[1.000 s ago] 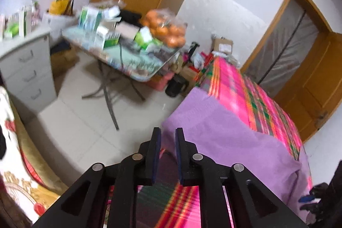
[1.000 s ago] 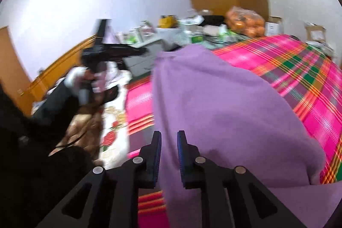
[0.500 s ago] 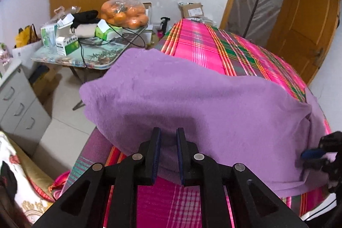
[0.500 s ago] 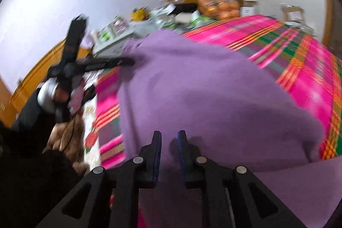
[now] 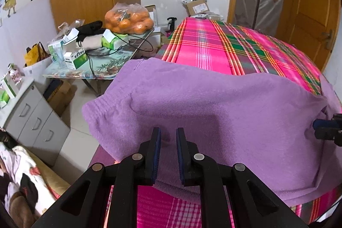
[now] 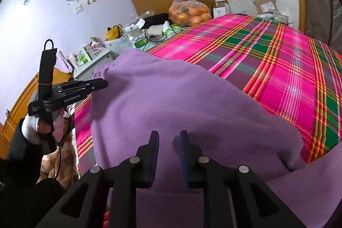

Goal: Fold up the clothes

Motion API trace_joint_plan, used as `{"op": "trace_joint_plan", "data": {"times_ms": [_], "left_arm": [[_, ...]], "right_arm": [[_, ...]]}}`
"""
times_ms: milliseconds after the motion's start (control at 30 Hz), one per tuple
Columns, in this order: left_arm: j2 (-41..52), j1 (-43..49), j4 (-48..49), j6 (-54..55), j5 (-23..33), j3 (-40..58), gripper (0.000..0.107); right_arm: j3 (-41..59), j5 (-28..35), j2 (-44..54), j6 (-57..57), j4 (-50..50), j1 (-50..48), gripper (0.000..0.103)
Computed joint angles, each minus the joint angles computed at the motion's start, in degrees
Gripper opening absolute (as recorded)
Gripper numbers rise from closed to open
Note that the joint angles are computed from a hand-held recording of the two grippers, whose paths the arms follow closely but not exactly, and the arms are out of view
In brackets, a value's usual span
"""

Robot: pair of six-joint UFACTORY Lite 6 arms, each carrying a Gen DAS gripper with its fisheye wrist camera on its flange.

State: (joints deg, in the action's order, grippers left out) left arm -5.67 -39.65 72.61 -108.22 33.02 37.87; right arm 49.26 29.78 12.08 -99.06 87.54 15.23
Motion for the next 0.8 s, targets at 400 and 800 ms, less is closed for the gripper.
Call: {"op": "trace_joint_plan", "data": {"times_ms": [400,800], "left_arm": [[3.6,0.0,-3.2,7.8,4.5,5.9,0.016],[6.3,19.0,-5.8,24.0,-8.6,13.1,0.025]], "right_arm": [[2.5,-0.8,0.7,2.8,0.1,-2.3,0.025],[12.2,-4.5,6.7,10.9,-3.4,-7.1,0.04]]}}
